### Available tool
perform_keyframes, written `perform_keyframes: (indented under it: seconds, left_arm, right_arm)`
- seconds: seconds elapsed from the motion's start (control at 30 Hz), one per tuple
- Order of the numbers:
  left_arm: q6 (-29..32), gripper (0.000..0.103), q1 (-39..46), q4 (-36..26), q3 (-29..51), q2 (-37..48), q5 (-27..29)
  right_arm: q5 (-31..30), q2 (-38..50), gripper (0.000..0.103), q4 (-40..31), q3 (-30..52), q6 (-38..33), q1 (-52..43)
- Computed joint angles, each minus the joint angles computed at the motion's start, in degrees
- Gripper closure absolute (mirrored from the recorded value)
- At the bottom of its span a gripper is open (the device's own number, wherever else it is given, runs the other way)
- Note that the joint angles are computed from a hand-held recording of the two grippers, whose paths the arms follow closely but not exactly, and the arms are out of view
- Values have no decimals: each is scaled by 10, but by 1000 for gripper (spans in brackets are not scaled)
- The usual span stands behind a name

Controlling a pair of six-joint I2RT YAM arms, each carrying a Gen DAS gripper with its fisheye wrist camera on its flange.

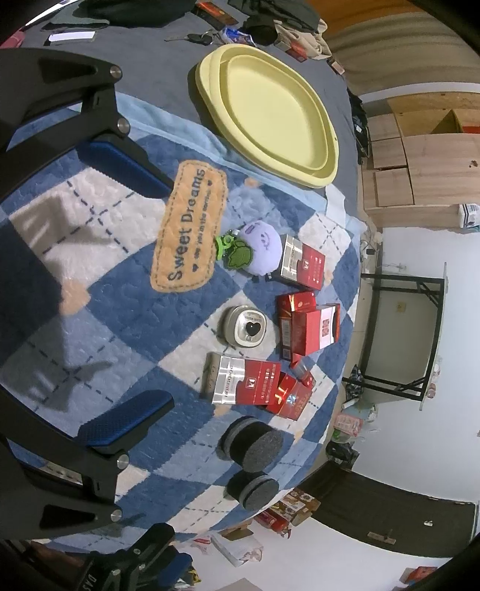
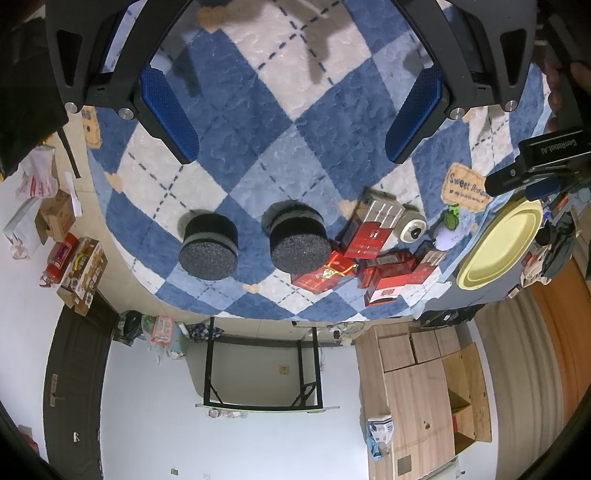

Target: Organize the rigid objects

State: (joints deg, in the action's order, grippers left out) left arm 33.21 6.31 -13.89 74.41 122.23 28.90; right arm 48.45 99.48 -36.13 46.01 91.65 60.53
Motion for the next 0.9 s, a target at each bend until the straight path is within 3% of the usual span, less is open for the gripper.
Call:
perform_keyframes:
  seconds: [0.27, 0.53, 0.8, 0.9]
  left_arm:
    - [7, 0, 2, -8, 6, 7, 4]
    - [60, 0, 8, -58, 45, 24, 19]
    - [101, 0, -1, -93, 137, 77, 21]
    - [94, 0, -14, -72, 165, 99, -2]
  right_arm:
    - [-2, 4, 0, 2, 1, -4, -3]
    - [-17, 33, 0, -25, 14, 11, -8]
    - [0, -27, 0, -12, -37, 37, -20]
    - [3, -62, 0, 3, -74, 25, -47]
